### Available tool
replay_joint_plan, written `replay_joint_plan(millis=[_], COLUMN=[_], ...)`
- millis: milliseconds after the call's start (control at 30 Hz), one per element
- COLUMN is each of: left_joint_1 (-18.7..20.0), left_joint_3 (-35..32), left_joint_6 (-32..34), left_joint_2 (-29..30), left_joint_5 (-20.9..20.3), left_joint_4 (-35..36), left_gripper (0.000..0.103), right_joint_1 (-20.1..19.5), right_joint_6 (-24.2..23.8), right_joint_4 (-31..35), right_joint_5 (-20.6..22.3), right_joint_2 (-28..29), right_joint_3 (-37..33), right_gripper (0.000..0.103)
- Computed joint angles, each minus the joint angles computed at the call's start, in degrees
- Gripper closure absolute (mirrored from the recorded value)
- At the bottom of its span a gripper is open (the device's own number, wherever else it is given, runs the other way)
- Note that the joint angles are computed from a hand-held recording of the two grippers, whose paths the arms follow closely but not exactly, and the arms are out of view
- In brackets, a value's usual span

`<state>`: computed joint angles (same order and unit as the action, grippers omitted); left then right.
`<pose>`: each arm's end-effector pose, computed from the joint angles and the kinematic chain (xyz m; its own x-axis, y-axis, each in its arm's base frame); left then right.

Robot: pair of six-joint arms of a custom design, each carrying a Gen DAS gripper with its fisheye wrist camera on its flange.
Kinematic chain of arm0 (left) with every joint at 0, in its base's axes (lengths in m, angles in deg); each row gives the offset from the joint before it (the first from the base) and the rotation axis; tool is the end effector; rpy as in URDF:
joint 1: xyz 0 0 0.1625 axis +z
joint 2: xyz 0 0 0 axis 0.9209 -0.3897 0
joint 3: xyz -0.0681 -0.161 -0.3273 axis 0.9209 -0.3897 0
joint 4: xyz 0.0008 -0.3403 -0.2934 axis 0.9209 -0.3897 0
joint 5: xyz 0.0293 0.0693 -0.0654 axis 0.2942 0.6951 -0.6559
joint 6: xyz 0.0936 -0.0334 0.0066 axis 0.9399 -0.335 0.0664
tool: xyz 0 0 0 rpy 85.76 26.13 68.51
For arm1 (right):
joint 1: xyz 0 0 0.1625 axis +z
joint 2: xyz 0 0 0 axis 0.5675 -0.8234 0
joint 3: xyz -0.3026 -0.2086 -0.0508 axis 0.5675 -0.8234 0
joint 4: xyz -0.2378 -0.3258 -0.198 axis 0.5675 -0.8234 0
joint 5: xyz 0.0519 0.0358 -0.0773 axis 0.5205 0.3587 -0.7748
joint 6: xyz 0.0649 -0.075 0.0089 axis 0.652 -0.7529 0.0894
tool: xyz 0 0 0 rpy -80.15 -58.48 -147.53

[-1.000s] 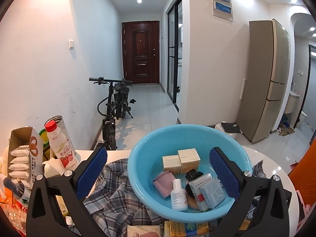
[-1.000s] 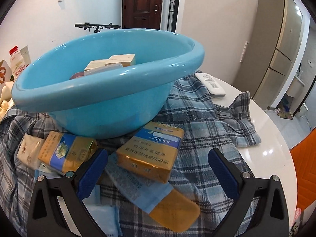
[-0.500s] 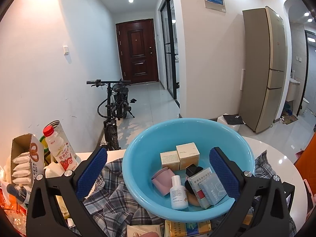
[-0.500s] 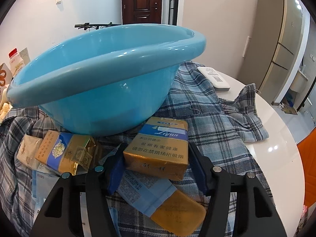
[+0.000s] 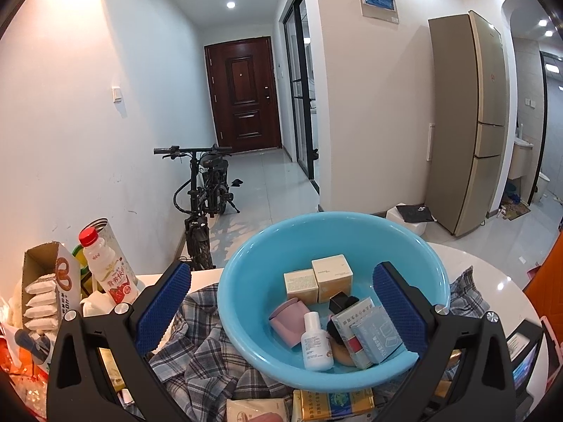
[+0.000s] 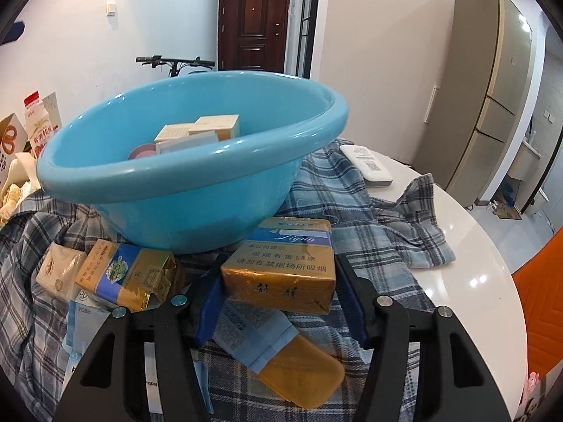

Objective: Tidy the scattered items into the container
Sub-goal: 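Grasp the gold-and-blue box with the left tool while the right tool holds the Liqun box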

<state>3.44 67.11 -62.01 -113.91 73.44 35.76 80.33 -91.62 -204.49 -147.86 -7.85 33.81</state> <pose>-0.0628 -0.6867 0.3468 -0.5732 0.4217 -0.7026 0.8130 0.3999 -0.4232 0.3426 -0.6374 -0.1331 -0.6070 0.3543 0.7114 -0.3788 0.6579 -0.6509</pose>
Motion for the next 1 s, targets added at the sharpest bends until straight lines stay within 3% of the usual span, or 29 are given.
replay_joint_plan(millis=[133, 233, 367, 467, 600, 900, 1000], left_joint_1=[0.8, 1.7, 4.5, 6.1, 6.1, 4.9, 5.8], left_joint_3=[3.0, 10.3, 16.1, 16.9, 16.0, 11.8, 9.0], left_joint_6=[0.1, 2.4, 0.7, -2.1, -4.0, -5.5, -6.8], left_joint_2=[-2.3, -6.9, -9.9, -8.6, -4.6, 2.5, 4.9], left_joint_5=[-0.9, -4.0, -3.3, -2.6, -5.3, -7.8, -6.8], left_joint_4=[1.2, -1.6, 0.9, 3.8, 4.6, 4.5, 5.9], left_gripper=[0.0, 0.0, 0.0, 0.0, 0.0, 0.0, 0.0], right_joint_1=[-0.2, -0.4, -0.5, -0.4, -0.5, -1.1, -1.3], right_joint_6=[0.2, 1.8, 2.5, 3.0, 3.7, 7.2, 7.8], right_joint_4=[-2.3, -3.0, -4.6, -5.6, -6.0, -9.9, -10.6], right_joint_5=[0.2, 1.2, 2.5, 3.5, 4.3, 7.1, 7.5], right_joint_2=[-1.5, -3.2, -4.7, -5.5, -6.2, -10.3, -11.0], right_joint_3=[2.3, 4.9, 7.1, 8.4, 9.6, 15.8, 16.8], right_gripper=[0.042, 0.042, 0.042, 0.042, 0.042, 0.042, 0.042])
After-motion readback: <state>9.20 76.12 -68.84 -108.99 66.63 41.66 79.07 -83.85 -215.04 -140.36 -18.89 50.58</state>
